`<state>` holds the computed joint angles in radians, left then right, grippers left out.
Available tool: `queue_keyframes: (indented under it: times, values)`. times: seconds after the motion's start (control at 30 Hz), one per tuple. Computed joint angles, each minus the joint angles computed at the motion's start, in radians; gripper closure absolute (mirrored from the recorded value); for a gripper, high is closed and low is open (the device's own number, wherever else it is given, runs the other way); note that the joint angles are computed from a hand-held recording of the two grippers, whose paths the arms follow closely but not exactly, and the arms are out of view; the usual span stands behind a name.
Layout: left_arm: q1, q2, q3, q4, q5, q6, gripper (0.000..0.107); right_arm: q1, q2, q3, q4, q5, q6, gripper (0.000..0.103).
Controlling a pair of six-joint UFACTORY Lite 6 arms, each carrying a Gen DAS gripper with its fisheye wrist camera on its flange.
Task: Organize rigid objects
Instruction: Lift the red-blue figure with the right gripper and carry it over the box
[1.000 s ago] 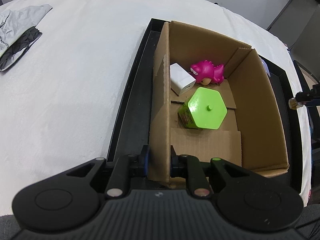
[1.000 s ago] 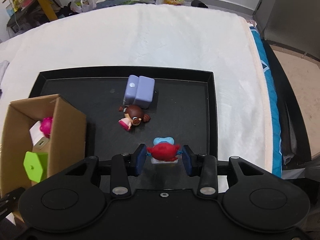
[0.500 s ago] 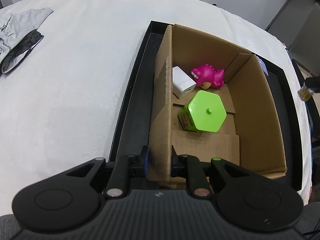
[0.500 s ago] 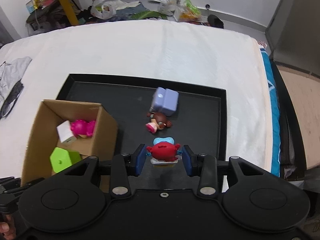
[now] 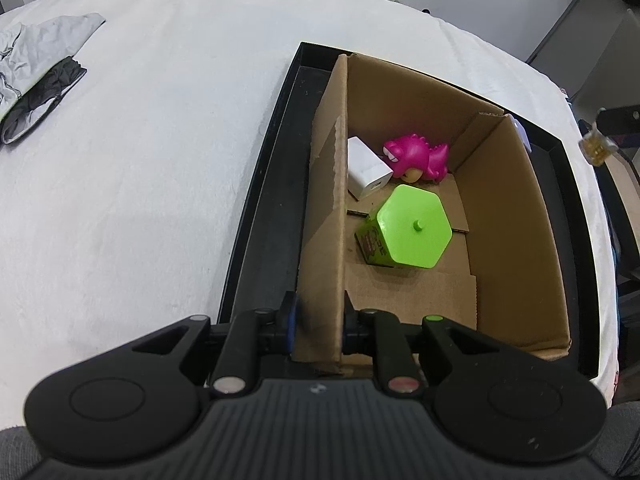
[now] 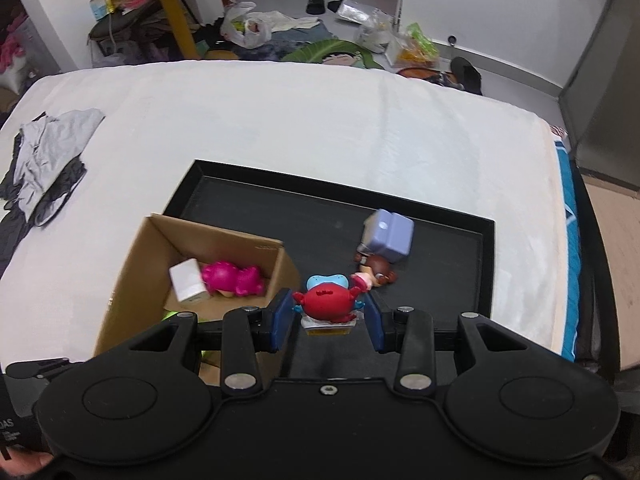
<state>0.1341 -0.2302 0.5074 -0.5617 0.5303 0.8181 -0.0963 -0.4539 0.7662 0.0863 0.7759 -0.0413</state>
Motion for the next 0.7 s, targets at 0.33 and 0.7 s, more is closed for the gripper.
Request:
queue_keyframes:
  times: [0.33, 0.7]
  values:
    - [0.026, 0.01, 0.005, -0.037, 0.017, 0.043, 0.088, 0.188, 0.086, 0.06, -0.088, -0.019, 0.174, 0.064]
    - [0.076, 0.037, 0.014, -0.098, 0.033, 0.116, 0.088, 0.359, 0.232, 0.13, -0.18, -0.053, 0.337, 0.064]
